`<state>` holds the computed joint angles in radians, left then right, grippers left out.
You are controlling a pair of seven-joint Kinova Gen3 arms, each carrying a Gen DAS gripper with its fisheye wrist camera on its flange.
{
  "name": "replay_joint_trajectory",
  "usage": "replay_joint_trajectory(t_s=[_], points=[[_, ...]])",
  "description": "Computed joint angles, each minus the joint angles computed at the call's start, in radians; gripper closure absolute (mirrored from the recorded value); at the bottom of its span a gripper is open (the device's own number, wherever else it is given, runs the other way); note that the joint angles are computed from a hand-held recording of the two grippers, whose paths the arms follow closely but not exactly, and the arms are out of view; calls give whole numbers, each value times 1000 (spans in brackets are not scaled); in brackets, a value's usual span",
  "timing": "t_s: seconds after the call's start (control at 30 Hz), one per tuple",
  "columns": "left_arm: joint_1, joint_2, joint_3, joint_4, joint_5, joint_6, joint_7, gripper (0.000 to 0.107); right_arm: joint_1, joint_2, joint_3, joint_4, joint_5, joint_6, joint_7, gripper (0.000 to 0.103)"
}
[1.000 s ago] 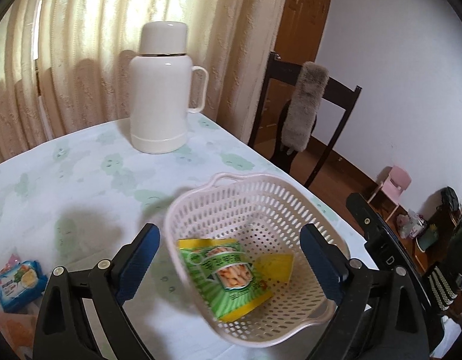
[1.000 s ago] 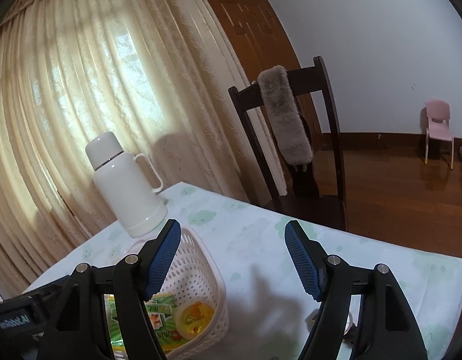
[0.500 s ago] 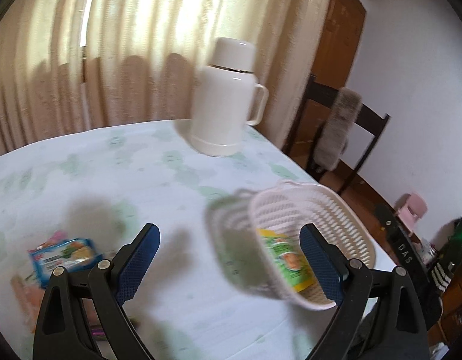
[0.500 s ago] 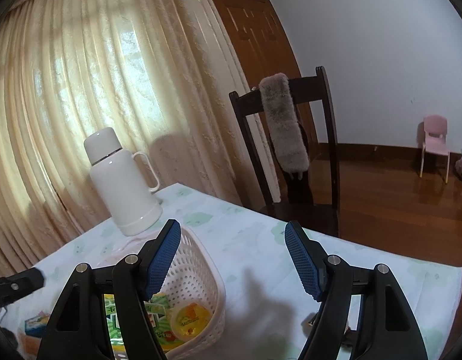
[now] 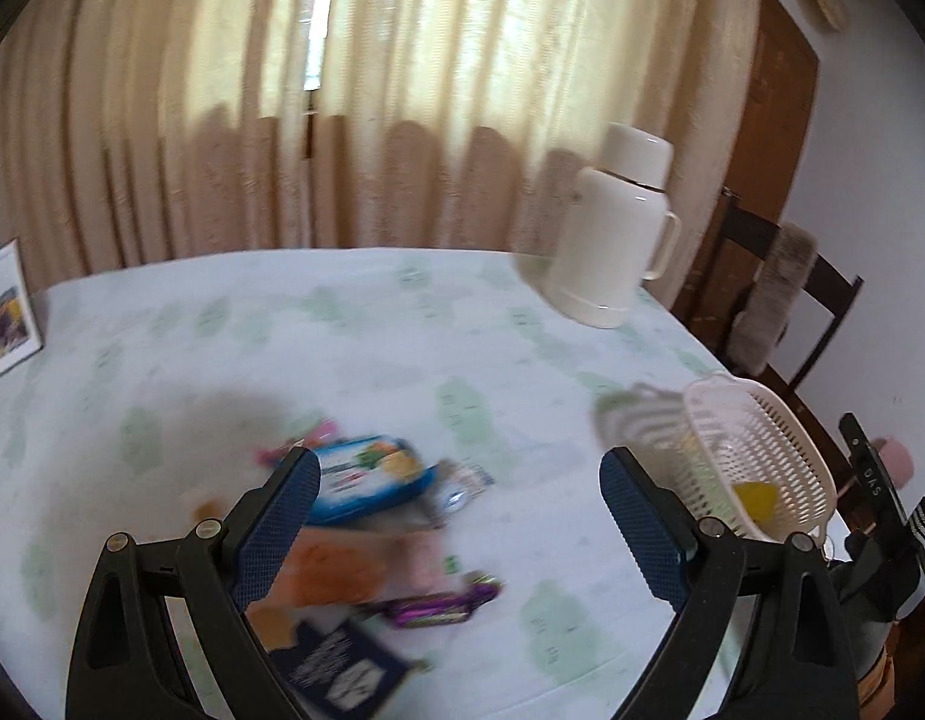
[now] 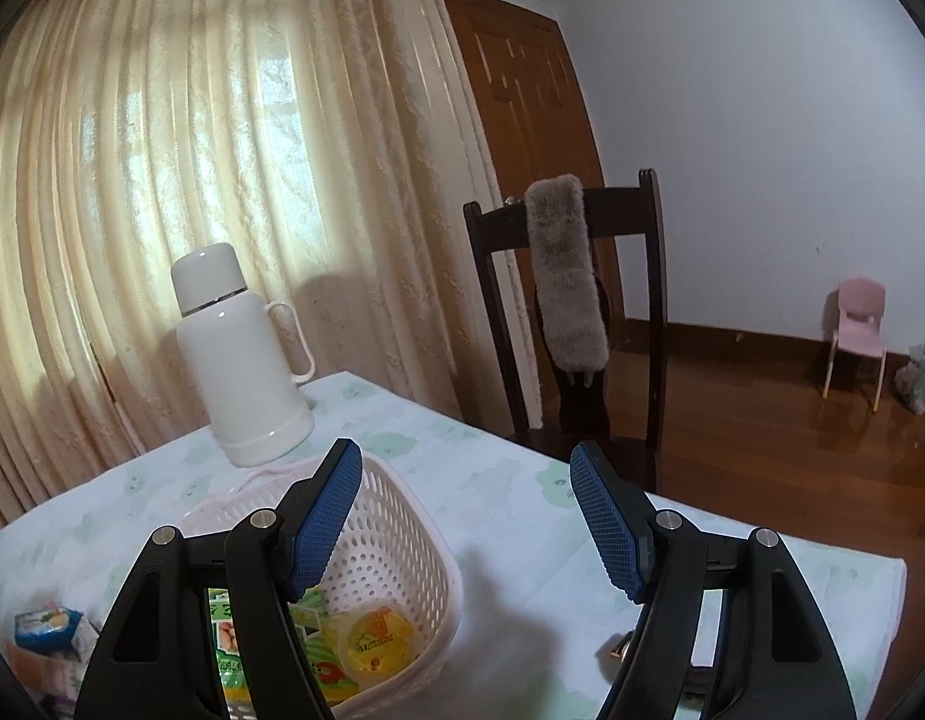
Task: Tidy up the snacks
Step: 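Move both tools back from the basket to the snack pile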
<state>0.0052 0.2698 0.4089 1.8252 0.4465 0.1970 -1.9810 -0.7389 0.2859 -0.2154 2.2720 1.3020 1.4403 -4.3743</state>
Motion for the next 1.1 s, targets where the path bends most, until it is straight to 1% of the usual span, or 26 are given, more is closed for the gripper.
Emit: replay_joint_trajectory(t_s=[0.03, 0.07, 0.13, 0.23, 0.27, 0.3, 0.4, 0.43, 0.47, 0.53, 0.6, 0.63, 0.7, 0.73, 0.77, 0.8, 0.83, 0.97, 1.03, 1.1], points=[[-7, -5, -6, 7, 3, 2, 4, 15, 2, 7, -6, -2, 1, 11, 1, 30], [-16, -7, -5, 13, 9, 1, 1, 15, 18, 19, -30, -9, 2, 32, 1, 30], [-54, -9, 5, 27, 29, -1, -15, 15, 87, 36, -115, -23, 6, 71, 13, 30], [-75, -9, -12, 39, 38, 3, -17, 15, 191, 60, -251, -36, 14, 135, 23, 30], [-78, -9, -22, 42, 40, 7, -13, 15, 213, 70, -282, -42, 14, 156, 25, 30], [-91, -10, -24, 46, 46, 9, -17, 15, 221, 75, -294, -48, 14, 166, 32, 30], [-127, -16, -26, 61, 68, 6, -34, 15, 187, 84, -262, -63, 9, 175, 68, 30], [-132, -17, -29, 64, 72, 6, -38, 15, 156, 86, -230, -69, 3, 176, 79, 30], [-132, -17, -42, 68, 70, 5, -36, 15, 112, 88, -184, -75, -2, 174, 92, 30], [-98, -16, -93, 65, 41, 6, -4, 15, 20, 91, -102, -87, -15, 177, 119, 30], [-73, -9, -133, 60, 11, 11, 32, 15, -70, 92, -29, -98, -25, 173, 137, 30], [-66, -3, -148, 53, -2, 19, 50, 15, -105, 94, -7, -102, -22, 174, 139, 30], [-80, 8, -145, 47, -11, 31, 55, 15, -184, 93, 52, -109, -10, 156, 156, 28], [-72, 10, -156, 44, -24, 35, 66, 15, -202, 88, 59, -110, 3, 143, 172, 27], [-58, 12, -172, 41, -41, 38, 81, 15, -201, 74, 51, -113, 23, 115, 195, 24], [-52, 15, -181, 39, -53, 39, 92, 15, -182, 55, 26, -102, 55, 75, 216, 22], [-49, 16, -187, 38, -62, 42, 103, 15, -145, 39, -17, -101, 91, 34, 249, 21], [-71, 22, -178, 37, -65, 44, 120, 15, 30, 16, -202, -110, 236, -128, 395, 21], [-88, 23, -166, 41, -61, 41, 119, 15, 120, 37, -295, -131, 314, -210, 473, 21], [-101, 24, -158, 42, -59, 41, 113, 15, 212, 60, -387, -162, 365, -291, 554, 21]])
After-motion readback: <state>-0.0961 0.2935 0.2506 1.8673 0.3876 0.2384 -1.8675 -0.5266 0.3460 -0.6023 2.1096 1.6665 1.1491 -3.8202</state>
